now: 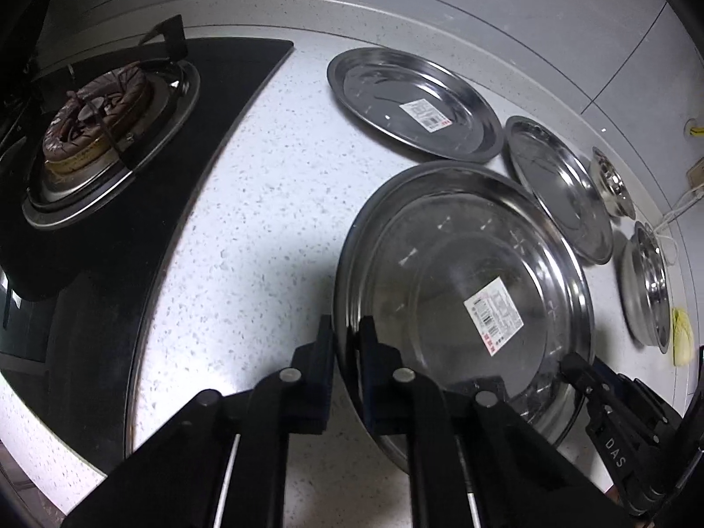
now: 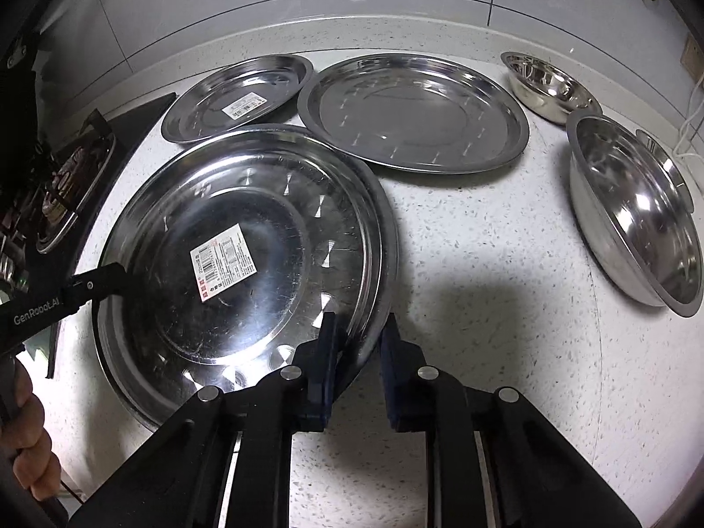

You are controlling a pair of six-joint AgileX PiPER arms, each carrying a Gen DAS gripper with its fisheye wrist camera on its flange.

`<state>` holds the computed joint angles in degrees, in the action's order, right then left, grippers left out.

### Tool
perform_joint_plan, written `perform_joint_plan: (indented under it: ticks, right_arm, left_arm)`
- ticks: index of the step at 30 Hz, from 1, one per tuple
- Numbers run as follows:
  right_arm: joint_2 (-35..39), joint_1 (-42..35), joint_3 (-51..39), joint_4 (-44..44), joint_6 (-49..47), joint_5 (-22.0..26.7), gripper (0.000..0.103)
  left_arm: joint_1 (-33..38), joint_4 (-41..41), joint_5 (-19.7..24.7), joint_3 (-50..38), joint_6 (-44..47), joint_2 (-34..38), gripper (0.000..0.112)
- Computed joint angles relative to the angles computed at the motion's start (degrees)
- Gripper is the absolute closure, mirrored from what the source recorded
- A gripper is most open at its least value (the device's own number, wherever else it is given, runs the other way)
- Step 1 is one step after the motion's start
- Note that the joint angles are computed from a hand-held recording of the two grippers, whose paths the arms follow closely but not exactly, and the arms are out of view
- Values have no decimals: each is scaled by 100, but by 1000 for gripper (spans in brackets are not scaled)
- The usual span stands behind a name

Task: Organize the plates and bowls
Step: 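Reach both grippers to the large labeled steel plate and close on its rim, then lift the large plate with both grippers and carry it toward the other plates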

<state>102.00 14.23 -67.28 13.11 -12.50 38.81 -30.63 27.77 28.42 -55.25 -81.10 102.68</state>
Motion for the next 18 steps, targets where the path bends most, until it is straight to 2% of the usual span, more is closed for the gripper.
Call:
perform_joint_plan:
  ticks: [7, 14, 18]
  right_arm:
    - [-367, -396, 204, 829, -988, 107, 87]
    - [-681, -638, 428, 1097, -1528, 168, 87]
    - [-1017, -1046, 553, 1552, -2048, 471, 87]
  left_arm:
    - [-309, 294, 283, 77, -688, -303, 103]
    - [-862, 471, 1002, -240, -1119, -435, 103]
    - [-1202, 487, 1398, -391, -1321, -639, 104]
